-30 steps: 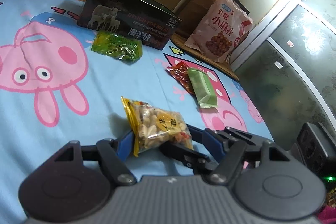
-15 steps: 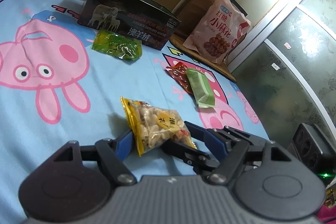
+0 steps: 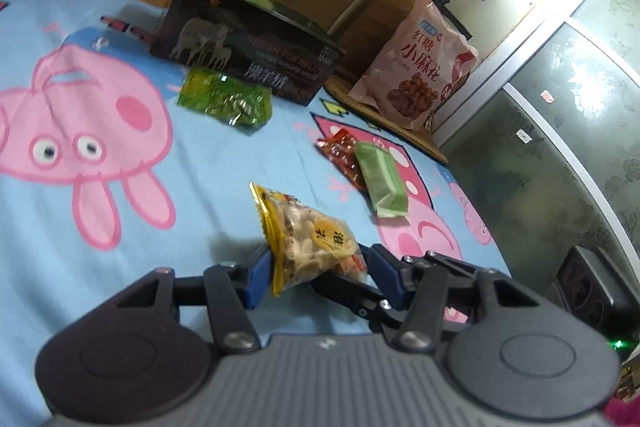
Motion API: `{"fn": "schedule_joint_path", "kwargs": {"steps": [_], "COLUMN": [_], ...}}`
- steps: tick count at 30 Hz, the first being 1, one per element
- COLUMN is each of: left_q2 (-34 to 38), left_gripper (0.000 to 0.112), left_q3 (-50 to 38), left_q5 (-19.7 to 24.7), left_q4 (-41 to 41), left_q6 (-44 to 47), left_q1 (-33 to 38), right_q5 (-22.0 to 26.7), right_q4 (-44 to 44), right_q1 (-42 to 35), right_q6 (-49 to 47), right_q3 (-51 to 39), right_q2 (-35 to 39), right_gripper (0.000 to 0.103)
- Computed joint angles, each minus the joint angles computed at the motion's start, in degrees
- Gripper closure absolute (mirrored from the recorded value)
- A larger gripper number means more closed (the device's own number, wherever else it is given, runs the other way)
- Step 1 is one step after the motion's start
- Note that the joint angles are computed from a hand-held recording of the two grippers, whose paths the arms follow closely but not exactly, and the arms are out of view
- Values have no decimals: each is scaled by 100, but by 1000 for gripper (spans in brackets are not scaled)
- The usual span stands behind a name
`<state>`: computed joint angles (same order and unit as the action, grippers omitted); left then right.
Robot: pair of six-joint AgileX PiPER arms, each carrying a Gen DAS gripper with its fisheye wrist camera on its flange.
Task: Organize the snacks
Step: 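Grasp the yellow-edged peanut bag with the left gripper and lift, then carry the peanut bag over the black tin and release it inside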
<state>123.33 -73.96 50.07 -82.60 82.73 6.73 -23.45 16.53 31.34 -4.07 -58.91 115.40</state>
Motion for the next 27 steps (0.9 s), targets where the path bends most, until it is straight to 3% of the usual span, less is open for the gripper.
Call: {"fn": "schedule_joint_path", "kwargs": {"steps": [6,16,27], "left_q2": [-28,-300,21], "left_gripper": [61,61,61], "left_q3": [-600,-1100,-1861], "left_q5": [141,-46,-121], "left_q4": [103,-311,-387], "left_q6": [-252,-62,-500], "left_q1": [-67,-246,-249], "right_q5": [66,297,898], "right_q4": [-173,-496,-1116], "right_q1": [-246,-600,-817], "right_q6": [158,-18,187], "right_q3": [-283,-1168,-2081], "right_q2": [-129,-103,144], "right_gripper": [68,68,68]}}
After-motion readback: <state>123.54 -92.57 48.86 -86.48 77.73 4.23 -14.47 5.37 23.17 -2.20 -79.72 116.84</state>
